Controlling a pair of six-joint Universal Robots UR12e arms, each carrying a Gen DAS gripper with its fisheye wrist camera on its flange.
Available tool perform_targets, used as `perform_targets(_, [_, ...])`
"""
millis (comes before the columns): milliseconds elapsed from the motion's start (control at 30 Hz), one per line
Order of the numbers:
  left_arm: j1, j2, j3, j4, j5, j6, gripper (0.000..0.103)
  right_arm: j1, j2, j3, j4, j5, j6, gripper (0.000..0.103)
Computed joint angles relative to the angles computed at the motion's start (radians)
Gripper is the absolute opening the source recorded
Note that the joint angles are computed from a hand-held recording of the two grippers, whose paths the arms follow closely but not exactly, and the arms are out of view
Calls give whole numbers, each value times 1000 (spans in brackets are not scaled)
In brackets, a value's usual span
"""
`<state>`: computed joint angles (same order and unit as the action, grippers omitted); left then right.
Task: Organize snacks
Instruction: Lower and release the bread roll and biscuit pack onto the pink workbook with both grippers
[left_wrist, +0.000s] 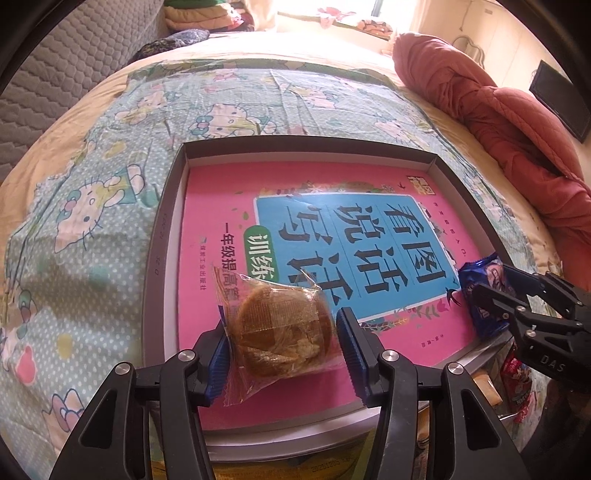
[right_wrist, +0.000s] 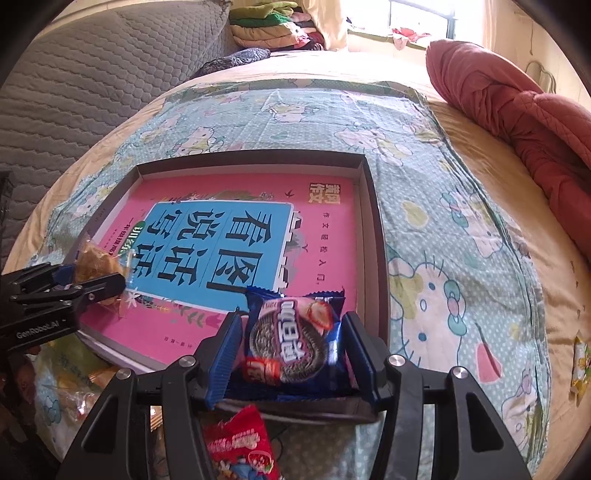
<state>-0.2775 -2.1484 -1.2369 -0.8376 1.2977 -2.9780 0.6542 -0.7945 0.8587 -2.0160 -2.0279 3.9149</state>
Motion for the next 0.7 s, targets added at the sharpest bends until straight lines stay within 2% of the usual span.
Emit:
perform_targets(200, [6, -3, 8, -14, -12, 3, 55, -4, 15, -13, 1, -4, -24, 56])
perform_targets(533, [16, -4, 18, -46, -47, -1, 56, -3, -13, 37, -84, -14, -35, 56])
perform_targets(700, [18, 0, 14, -36, -57, -3, 60, -3, -23, 56, -119, -16, -38, 56])
